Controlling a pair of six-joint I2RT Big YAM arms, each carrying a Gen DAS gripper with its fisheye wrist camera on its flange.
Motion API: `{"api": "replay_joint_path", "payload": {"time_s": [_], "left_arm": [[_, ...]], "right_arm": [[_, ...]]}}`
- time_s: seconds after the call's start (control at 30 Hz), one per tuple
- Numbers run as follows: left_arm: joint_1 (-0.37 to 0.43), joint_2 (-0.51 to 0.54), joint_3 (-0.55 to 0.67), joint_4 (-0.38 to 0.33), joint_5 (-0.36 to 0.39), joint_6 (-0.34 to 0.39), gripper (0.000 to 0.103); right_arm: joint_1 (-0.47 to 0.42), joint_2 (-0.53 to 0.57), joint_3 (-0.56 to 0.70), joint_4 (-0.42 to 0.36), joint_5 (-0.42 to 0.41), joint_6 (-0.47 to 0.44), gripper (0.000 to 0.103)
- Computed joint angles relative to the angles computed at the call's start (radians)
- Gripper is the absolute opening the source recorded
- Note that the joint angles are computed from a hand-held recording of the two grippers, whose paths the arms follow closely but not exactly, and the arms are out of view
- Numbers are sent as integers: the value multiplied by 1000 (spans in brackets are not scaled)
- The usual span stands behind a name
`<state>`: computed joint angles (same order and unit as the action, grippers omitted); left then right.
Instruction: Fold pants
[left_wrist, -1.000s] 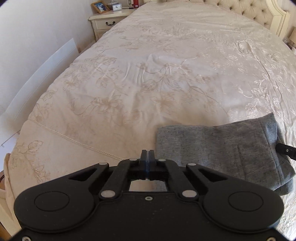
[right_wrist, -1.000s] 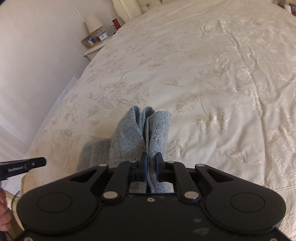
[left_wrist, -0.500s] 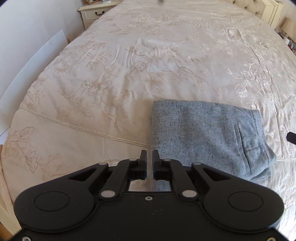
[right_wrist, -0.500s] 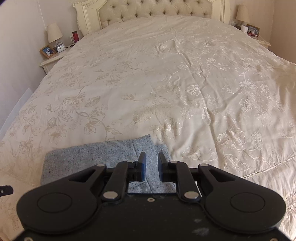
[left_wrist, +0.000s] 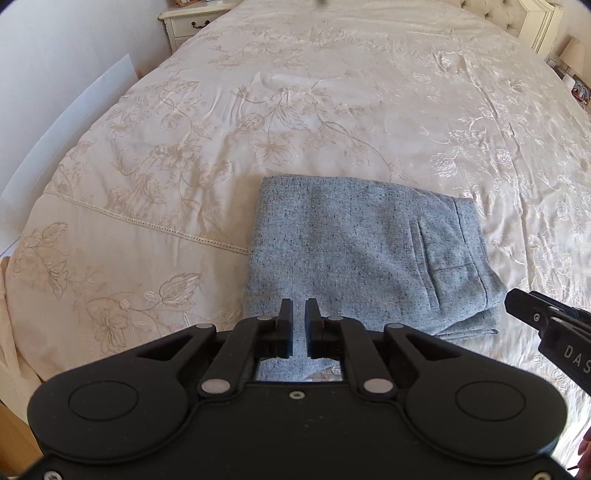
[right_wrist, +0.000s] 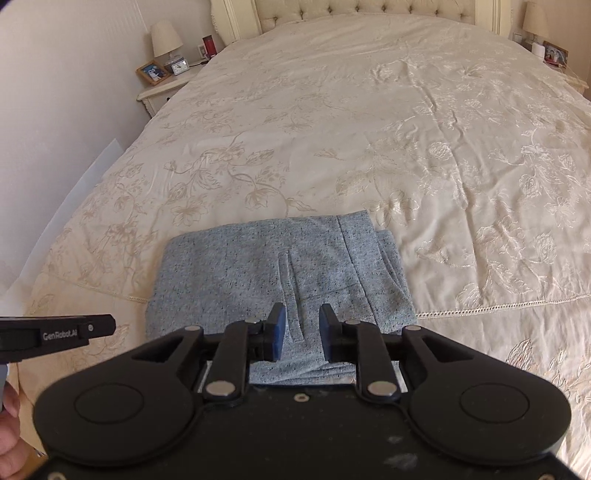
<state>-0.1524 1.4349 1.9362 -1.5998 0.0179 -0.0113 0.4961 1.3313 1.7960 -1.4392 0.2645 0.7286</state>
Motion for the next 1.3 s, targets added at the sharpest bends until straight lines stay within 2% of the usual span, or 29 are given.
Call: {"api": "replay_joint_path", "payload": {"time_s": [0.33,0.83,1.3], "left_arm": [[-82,-48,-25,-8,-94,-68,15],[-149,-90,-59,-32,-143,-102,15],[-158,-105,-73,-49,-151,-129,15]], "right_arm": [[-8,-70,-39,2,-10,-47,24],[-11,-109,-58,-2,-43,-87,25],[-13,-120,-63,-20,-58,-98,26]]}}
